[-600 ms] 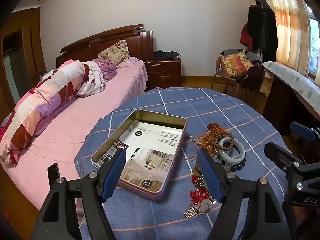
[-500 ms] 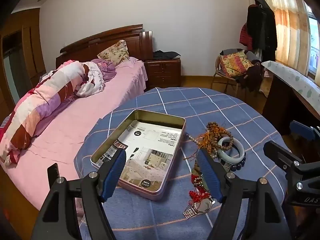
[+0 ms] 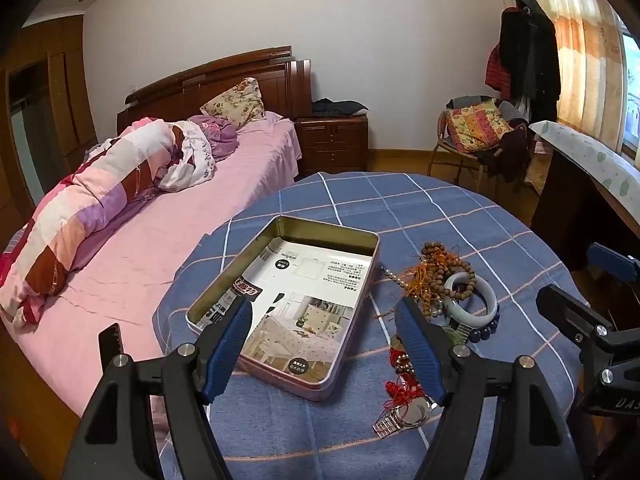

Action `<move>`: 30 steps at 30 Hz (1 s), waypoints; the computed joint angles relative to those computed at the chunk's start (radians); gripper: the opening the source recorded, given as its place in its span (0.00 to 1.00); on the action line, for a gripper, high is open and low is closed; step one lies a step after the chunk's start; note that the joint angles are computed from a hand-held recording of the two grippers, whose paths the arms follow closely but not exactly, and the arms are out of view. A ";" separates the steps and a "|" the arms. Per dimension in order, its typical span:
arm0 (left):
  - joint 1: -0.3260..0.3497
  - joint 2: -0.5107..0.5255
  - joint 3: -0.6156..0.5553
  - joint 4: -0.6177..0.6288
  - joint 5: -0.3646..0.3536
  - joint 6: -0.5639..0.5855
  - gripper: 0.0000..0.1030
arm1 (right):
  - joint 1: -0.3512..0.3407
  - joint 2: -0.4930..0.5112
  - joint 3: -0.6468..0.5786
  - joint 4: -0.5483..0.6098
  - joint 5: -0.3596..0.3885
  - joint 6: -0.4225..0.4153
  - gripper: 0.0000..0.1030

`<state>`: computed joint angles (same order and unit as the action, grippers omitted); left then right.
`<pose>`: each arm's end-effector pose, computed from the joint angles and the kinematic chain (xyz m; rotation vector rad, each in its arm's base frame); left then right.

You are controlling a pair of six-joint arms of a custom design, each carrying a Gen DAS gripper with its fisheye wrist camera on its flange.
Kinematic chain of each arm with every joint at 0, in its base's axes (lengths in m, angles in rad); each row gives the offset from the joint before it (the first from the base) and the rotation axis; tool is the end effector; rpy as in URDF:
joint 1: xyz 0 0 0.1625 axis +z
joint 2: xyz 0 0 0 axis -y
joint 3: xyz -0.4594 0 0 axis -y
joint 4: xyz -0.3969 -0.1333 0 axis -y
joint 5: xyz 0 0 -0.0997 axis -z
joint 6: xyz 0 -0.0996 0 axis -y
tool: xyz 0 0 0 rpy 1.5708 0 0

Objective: Organize jewelry

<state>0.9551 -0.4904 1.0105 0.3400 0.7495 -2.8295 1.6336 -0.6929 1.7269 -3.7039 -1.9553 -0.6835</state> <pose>-0.2465 -0.7056 0.0652 0.6838 2.1820 -0.9767 0.1387 -0.6766 0.1617 0.5601 -2.1530 1.1571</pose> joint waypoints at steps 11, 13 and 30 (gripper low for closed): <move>0.001 0.001 -0.001 0.002 -0.007 -0.001 0.72 | -0.002 0.003 -0.003 0.001 -0.001 -0.004 1.00; 0.001 0.000 0.001 0.000 -0.010 -0.001 0.72 | -0.002 0.003 -0.003 0.002 -0.002 -0.005 1.00; 0.004 0.001 0.003 -0.008 -0.014 0.004 0.72 | -0.002 0.009 -0.003 -0.005 -0.005 -0.009 1.00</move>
<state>0.9593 -0.4896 1.0133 0.3322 0.7359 -2.8257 1.6312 -0.6840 1.7236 -3.7087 -1.9599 -0.6921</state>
